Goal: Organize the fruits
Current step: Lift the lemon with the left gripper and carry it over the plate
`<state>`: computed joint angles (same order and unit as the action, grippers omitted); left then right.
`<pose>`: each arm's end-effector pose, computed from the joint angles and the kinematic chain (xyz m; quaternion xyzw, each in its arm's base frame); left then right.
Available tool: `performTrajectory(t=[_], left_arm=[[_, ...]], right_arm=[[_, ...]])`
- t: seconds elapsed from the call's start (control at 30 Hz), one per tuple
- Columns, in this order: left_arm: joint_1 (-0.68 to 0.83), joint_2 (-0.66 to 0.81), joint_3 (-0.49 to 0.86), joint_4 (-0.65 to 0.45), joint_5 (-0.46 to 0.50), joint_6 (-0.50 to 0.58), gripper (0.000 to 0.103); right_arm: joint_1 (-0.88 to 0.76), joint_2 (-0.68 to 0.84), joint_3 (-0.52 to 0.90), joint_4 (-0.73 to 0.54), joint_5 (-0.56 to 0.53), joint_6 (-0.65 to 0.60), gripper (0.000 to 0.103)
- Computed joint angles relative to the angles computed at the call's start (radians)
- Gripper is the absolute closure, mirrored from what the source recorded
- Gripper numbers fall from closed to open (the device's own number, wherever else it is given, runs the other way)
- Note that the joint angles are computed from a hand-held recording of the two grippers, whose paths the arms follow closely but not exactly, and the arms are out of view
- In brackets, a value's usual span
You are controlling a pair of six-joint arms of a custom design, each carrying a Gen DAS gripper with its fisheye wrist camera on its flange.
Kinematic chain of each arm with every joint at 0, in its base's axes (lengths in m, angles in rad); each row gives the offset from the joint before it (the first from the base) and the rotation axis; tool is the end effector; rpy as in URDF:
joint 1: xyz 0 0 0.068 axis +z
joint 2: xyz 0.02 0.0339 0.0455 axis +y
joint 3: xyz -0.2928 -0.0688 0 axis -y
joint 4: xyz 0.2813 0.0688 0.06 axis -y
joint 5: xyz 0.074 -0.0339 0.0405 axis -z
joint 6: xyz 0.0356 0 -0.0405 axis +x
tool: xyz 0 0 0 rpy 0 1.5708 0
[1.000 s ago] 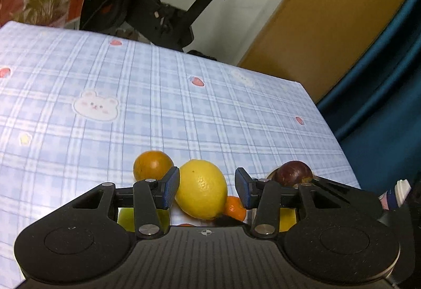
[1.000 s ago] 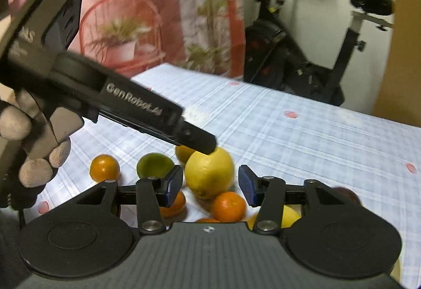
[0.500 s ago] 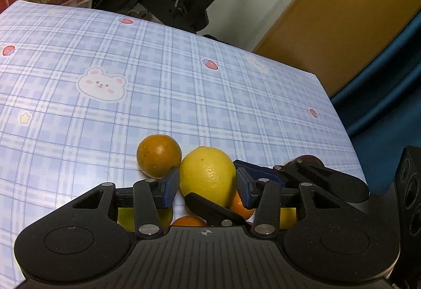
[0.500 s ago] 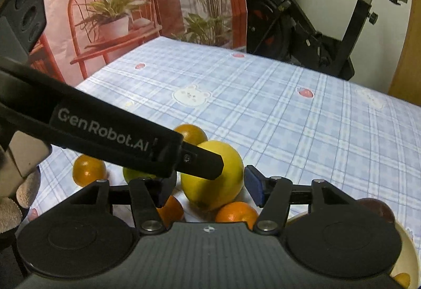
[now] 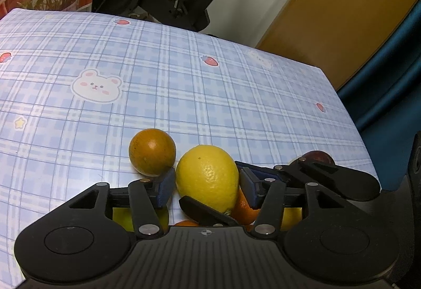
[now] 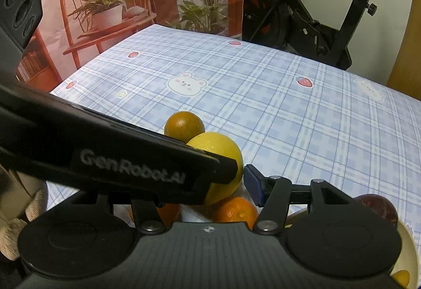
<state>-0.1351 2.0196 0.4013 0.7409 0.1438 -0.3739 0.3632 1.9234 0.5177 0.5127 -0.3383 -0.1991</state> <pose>0.2603 -0.0405 0.0095 -0.0875 0.9343 -0.1507 0.3110 0.2706 0.1155 0.0369 -0.3117 0.8776 0.1851 0.3136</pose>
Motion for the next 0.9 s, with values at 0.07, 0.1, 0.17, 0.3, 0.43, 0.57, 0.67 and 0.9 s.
performTrajectory(t=[0.07, 0.1, 0.17, 0.3, 0.43, 0.57, 0.67, 0.9], left_arm=[[0.0, 0.01, 0.002, 0.009, -0.001, 0.006, 0.046], [-0.002, 0.012, 0.001, 0.014, -0.004, 0.007, 0.045], [-0.003, 0.005, -0.011, 0.025, -0.002, 0.021, 0.045], [0.001, -0.027, -0.045, 0.05, 0.02, 0.035, 0.045], [-0.022, -0.093, -0.077, 0.048, 0.029, 0.025, 0.046], [-0.08, -0.175, -0.11, 0.061, 0.016, -0.015, 0.048], [-0.146, -0.207, -0.109, 0.065, -0.005, -0.032, 0.048], [-0.312, -0.185, -0.024, 0.019, -0.072, -0.051, 0.048]], right_arm=[[-0.002, 0.001, 0.0, 0.002, -0.001, 0.0, 0.045], [0.0, 0.003, 0.001, 0.005, 0.0, 0.001, 0.045], [-0.001, 0.004, -0.007, 0.019, -0.001, 0.0, 0.045], [-0.016, -0.011, -0.051, 0.079, -0.017, 0.013, 0.045], [-0.043, -0.058, -0.121, 0.147, -0.037, 0.004, 0.045], [-0.103, -0.139, -0.201, 0.194, -0.077, -0.019, 0.045], [-0.176, -0.2, -0.251, 0.206, -0.129, -0.02, 0.045], [-0.385, -0.318, -0.35, 0.216, -0.234, -0.06, 0.045]])
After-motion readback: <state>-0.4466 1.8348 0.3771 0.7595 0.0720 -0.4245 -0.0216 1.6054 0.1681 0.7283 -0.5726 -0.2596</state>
